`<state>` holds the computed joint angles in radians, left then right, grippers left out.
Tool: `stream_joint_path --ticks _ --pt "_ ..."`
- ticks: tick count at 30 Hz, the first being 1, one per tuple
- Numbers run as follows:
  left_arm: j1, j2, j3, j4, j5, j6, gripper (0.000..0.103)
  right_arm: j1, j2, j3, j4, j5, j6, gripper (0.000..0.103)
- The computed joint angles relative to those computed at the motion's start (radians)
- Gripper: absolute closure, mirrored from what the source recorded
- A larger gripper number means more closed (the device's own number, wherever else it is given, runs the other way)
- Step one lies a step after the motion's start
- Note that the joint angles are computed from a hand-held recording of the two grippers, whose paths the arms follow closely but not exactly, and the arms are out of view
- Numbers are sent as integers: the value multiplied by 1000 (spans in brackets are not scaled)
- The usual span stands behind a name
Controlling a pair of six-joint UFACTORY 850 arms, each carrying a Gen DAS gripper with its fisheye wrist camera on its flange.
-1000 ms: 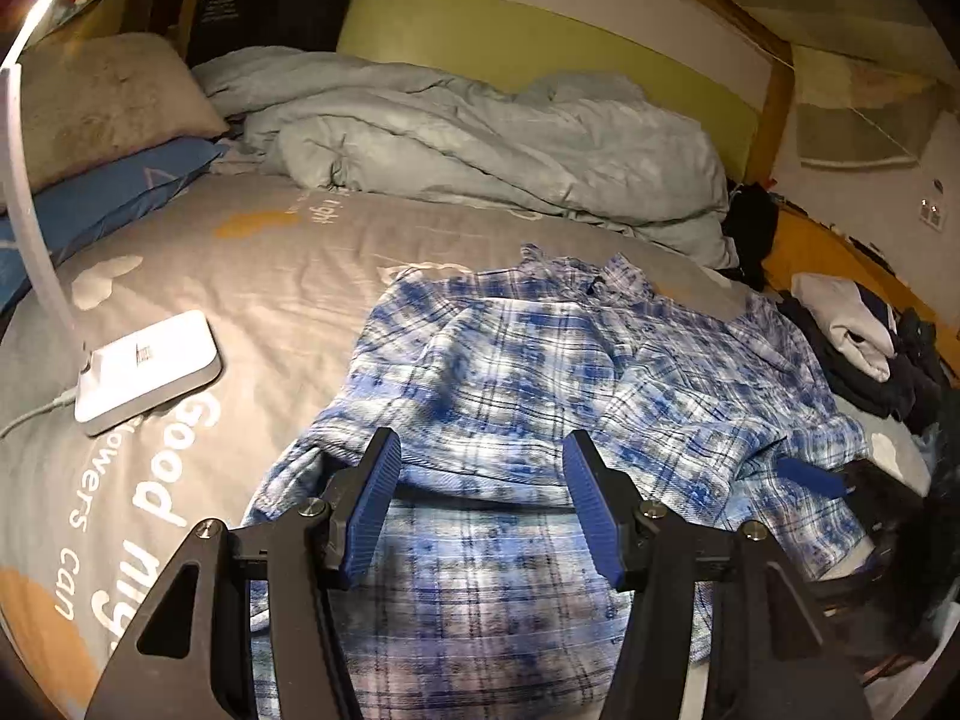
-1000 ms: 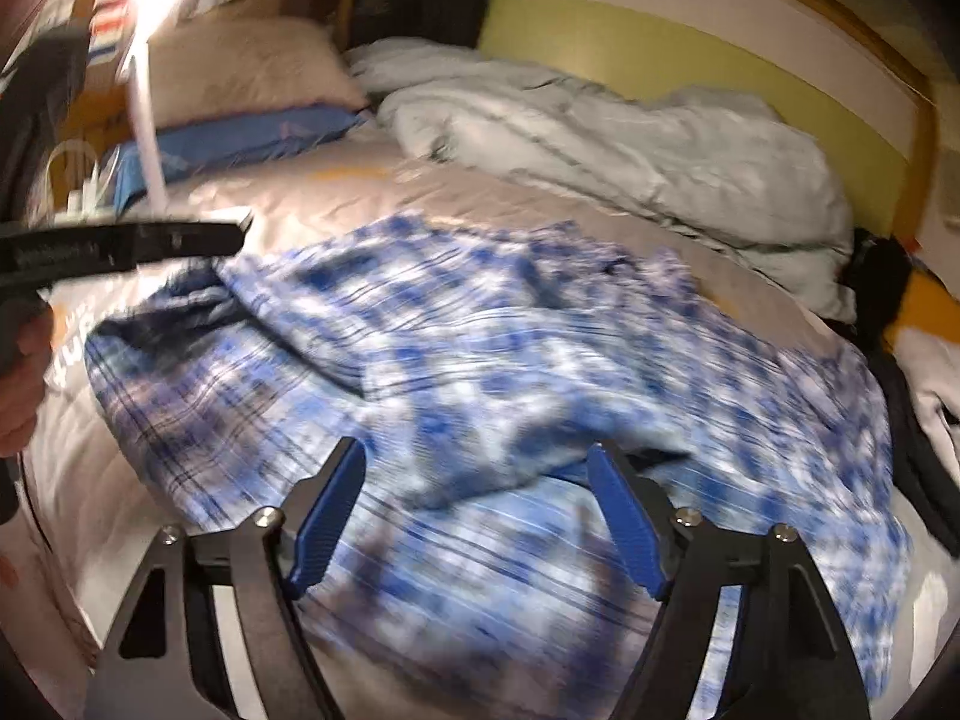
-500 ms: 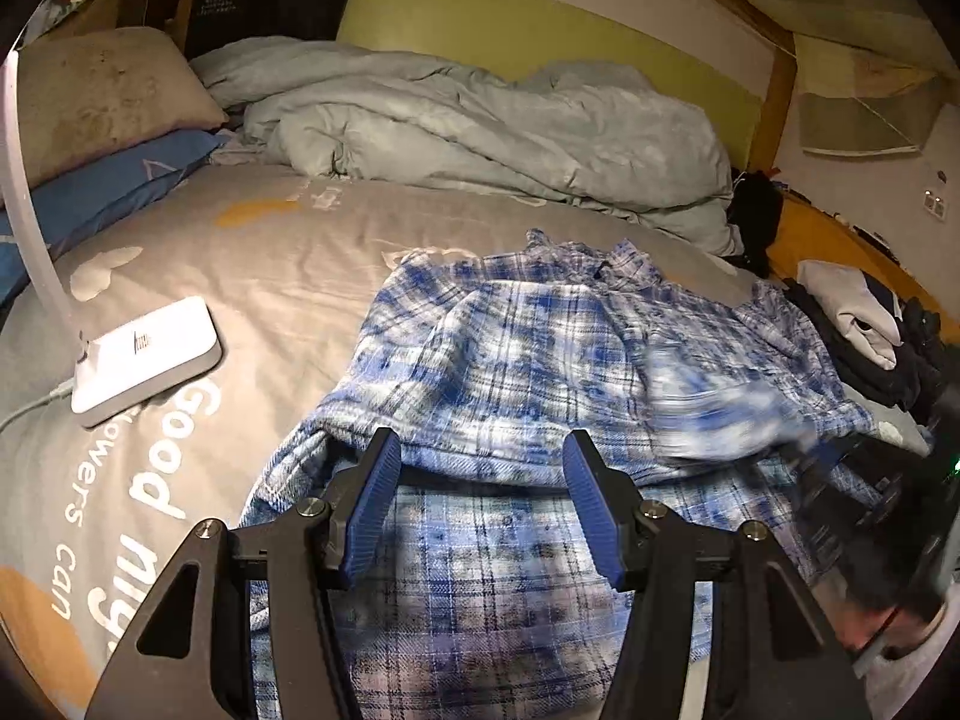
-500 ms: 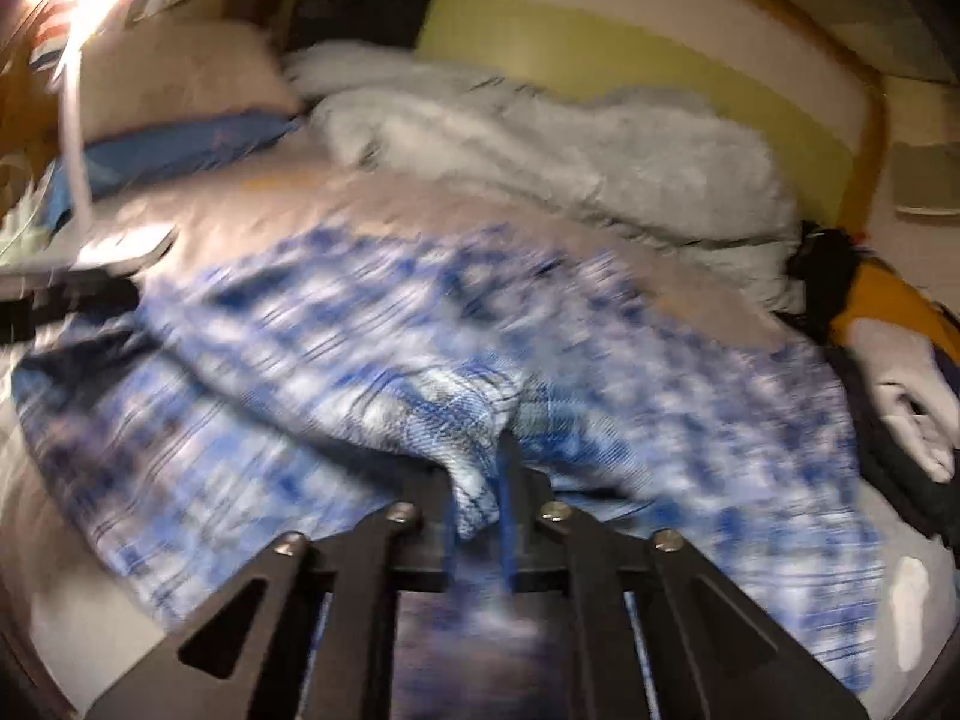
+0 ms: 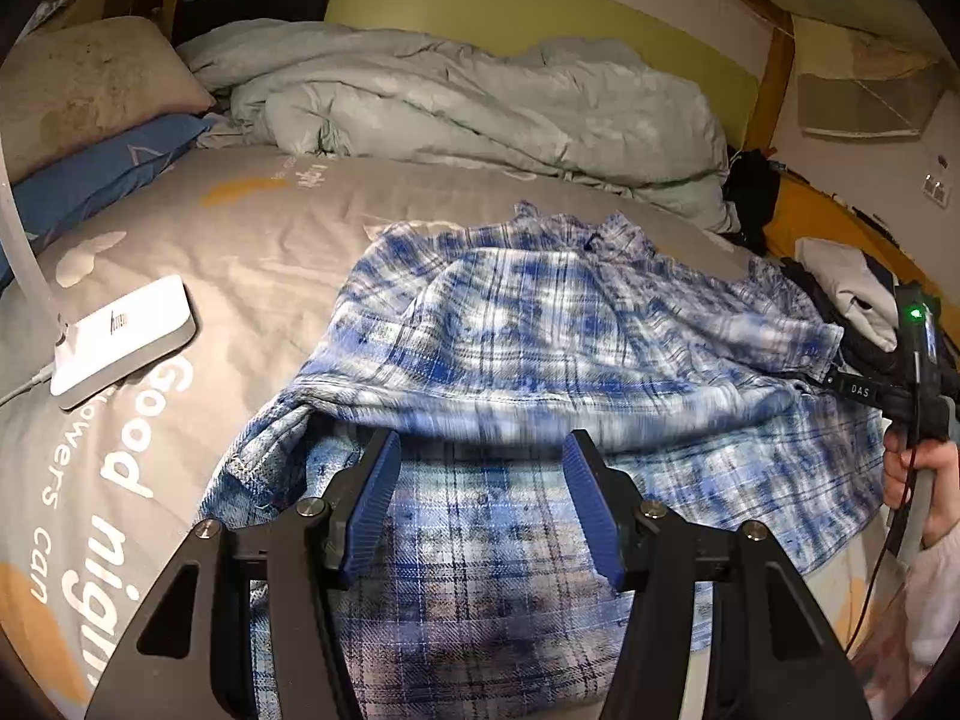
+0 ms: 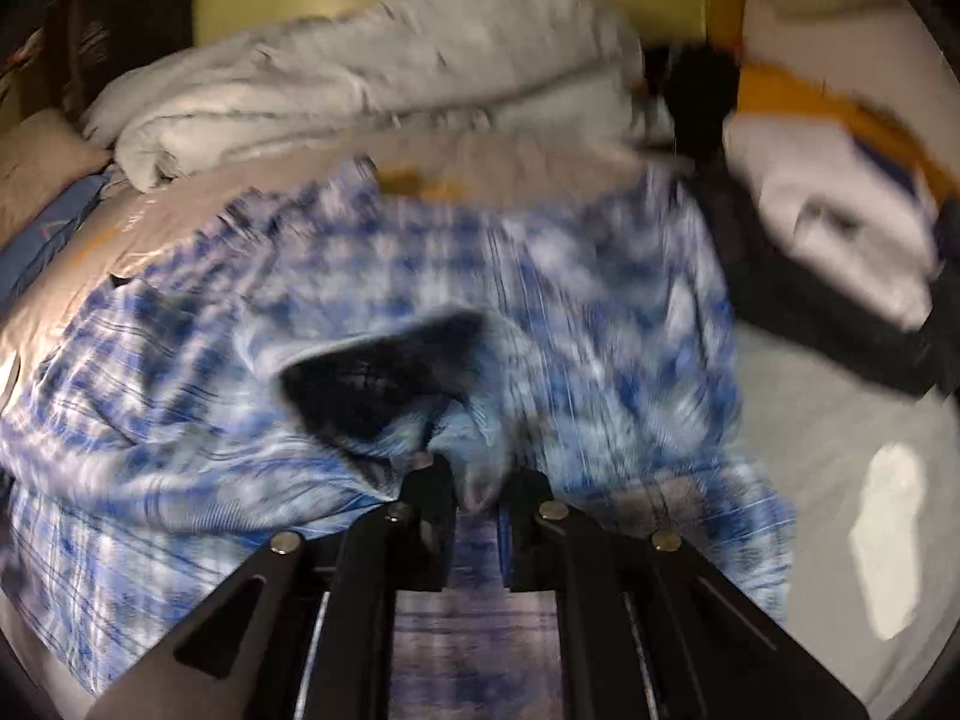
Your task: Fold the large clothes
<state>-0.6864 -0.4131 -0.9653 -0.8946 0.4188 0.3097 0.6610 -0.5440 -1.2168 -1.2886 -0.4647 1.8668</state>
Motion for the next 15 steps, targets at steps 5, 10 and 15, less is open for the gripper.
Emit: stream_joint_path --ticks 5,10,15 --pt "-5 -21 -18 -77 1 88 48 -30 30 60 -128 76 165 77" --pt "-5 -39 -39 -121 -5 138 48 -29 59 95 -252 68 225 56" --pt "19 -36 -70 -172 -20 224 48 -61 51 75 -335 103 255 42"
